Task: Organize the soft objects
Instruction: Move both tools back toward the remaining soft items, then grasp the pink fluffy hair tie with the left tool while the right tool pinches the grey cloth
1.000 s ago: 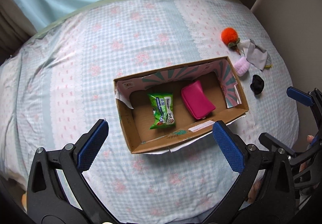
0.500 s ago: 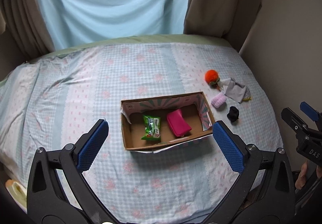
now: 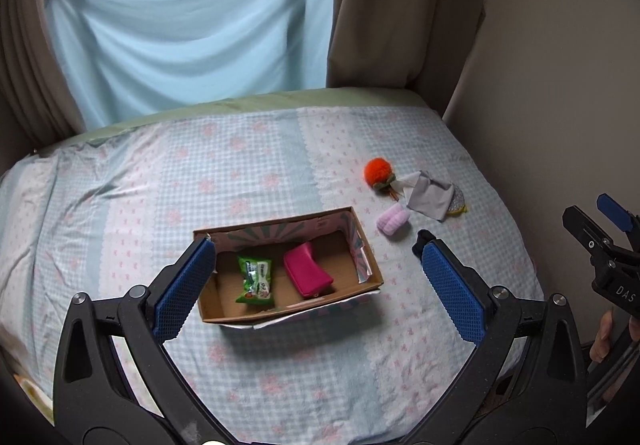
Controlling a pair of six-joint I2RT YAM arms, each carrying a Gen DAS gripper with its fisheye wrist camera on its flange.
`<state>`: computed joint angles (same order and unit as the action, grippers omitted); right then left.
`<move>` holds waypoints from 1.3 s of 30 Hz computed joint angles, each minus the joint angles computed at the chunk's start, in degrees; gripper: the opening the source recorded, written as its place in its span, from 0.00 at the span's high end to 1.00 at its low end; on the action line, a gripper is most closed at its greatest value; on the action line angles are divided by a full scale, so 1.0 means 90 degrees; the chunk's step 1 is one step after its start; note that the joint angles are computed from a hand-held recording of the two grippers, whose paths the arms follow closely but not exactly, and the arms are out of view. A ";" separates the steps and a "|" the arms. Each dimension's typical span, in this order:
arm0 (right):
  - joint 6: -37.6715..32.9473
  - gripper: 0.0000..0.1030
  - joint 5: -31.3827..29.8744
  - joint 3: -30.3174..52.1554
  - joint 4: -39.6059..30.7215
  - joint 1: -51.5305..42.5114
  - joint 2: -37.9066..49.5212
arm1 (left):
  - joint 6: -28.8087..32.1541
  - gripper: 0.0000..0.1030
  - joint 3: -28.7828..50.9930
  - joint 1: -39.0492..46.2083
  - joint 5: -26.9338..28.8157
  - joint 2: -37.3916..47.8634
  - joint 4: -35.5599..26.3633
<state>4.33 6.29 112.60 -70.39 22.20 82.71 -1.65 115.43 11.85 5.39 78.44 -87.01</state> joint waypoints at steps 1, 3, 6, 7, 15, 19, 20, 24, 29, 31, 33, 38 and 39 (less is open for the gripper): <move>-0.0267 0.00 -0.0263 -0.0041 0.0095 -0.0305 0.0014 | -0.0318 0.00 -0.0021 -0.0379 -0.0291 0.0032 0.0072; -0.0829 0.00 -0.0890 -0.0156 0.0322 -0.0949 0.0083 | -0.1005 0.00 -0.0115 -0.1133 -0.0886 0.0103 0.0261; -0.1683 0.00 -0.1850 -0.0117 0.0514 -0.1850 0.0463 | -0.2126 0.00 -0.0065 -0.2196 -0.1778 0.0459 0.0392; -0.1952 0.00 -0.2072 -0.0071 0.0559 -0.2085 0.0632 | -0.2471 0.00 -0.0019 -0.2468 -0.1966 0.0617 0.0427; -0.3524 0.00 -0.3259 0.0851 0.0671 -0.3212 0.2357 | -0.4523 0.00 0.0458 -0.3737 -0.2839 0.2141 0.0780; -0.4125 0.00 -0.3495 0.1352 0.0747 -0.3377 0.3268 | -0.5064 0.00 0.0516 -0.3942 -0.2910 0.2879 0.1199; -0.4284 0.00 -0.3520 0.1467 0.0779 -0.3394 0.3493 | -0.5137 0.00 0.0452 -0.3946 -0.2860 0.3045 0.1369; -0.4791 0.00 -0.3572 0.1907 0.0949 -0.3411 0.4395 | -0.5349 0.00 0.0484 -0.3938 -0.2674 0.3879 0.1874; -0.5048 0.00 -0.3479 0.2436 0.1256 -0.3328 0.5533 | -0.5447 0.00 0.0059 -0.3764 -0.2519 0.4687 0.2795; -0.5027 0.00 -0.3398 0.2446 0.1536 -0.3270 0.5886 | -0.5445 0.00 -0.0200 -0.3667 -0.2481 0.4968 0.3267; -0.4924 0.00 -0.3330 0.2487 0.1784 -0.3212 0.6237 | -0.5437 0.00 -0.0325 -0.3595 -0.2464 0.5328 0.3659; -0.4553 0.07 -0.3086 0.2599 0.2284 -0.3030 0.7010 | -0.5414 0.00 -0.0386 -0.3428 -0.2437 0.6127 0.4428; -0.4474 0.09 -0.3052 0.2615 0.2389 -0.2998 0.7137 | -0.5387 0.00 -0.0389 -0.3404 -0.2438 0.6256 0.4573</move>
